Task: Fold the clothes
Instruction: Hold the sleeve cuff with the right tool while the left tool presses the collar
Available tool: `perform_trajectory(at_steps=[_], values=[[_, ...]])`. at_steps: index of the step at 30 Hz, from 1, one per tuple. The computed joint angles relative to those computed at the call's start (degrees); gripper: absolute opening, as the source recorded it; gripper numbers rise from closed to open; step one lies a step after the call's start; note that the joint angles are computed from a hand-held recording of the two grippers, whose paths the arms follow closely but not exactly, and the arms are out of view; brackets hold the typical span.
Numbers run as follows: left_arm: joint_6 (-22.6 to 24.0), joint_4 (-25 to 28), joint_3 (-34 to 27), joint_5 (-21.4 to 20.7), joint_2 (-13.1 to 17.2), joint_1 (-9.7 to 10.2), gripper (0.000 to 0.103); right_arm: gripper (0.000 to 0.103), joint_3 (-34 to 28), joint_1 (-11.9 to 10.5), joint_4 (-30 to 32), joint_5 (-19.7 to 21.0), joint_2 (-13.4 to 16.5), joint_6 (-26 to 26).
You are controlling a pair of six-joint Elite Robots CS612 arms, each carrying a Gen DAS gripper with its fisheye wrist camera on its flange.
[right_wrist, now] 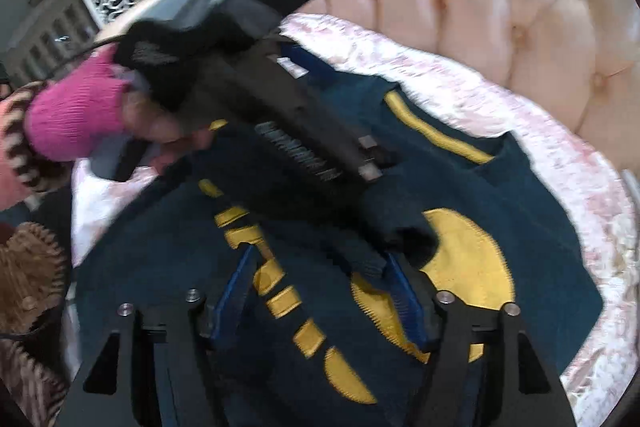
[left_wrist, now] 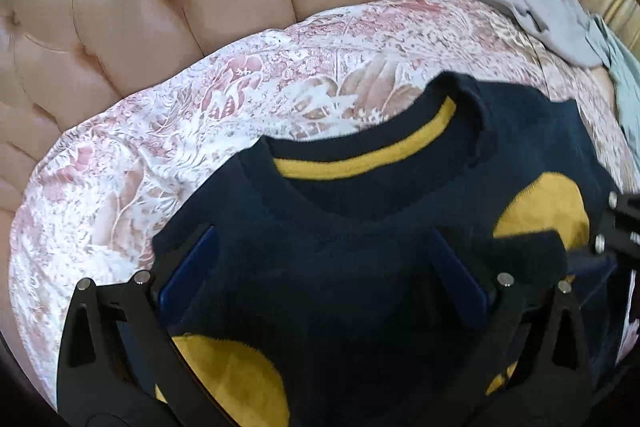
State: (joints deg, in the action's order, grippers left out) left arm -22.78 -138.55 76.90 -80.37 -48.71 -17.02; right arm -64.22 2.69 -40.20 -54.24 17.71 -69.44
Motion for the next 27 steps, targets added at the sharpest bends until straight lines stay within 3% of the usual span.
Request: perform_trajectory(at_steps=[3,6,8,11,13,14,21,27], values=[[-2.5,0.1,-1.0,-2.2,0.9,0.64,0.103,0.067,2.8,-0.9,5.5,4.5,-1.7,-3.3],[-4.1,0.3,-1.4,-6.6,1.1,1.55,0.103,0.067,1.8,-0.3,1.6,2.6,-0.9,-1.4],[-4.0,0.2,-1.2,-9.2,1.0,2.07,0.103,0.067,1.4,0.5,-3.5,0.1,0.0,3.3],[-4.4,-1.7,-0.2,-10.7,0.7,2.54,0.103,0.068,3.9,0.9,-1.1,1.5,-1.4,3.8],[-4.5,-2.7,0.2,-10.0,0.7,2.4,0.103,0.068,6.8,0.3,6.8,6.2,-3.5,-2.5],[-4.5,-3.0,0.3,-9.5,0.7,2.31,0.103,0.068,6.6,0.0,7.4,7.2,-3.5,-3.2],[-4.5,-6.5,1.6,-9.1,0.6,2.31,0.103,0.067,3.9,0.4,-6.7,1.9,-0.5,10.9],[-4.1,-7.0,1.8,-8.8,0.6,2.29,0.103,0.068,6.0,0.2,0.5,5.9,-1.9,2.7]])
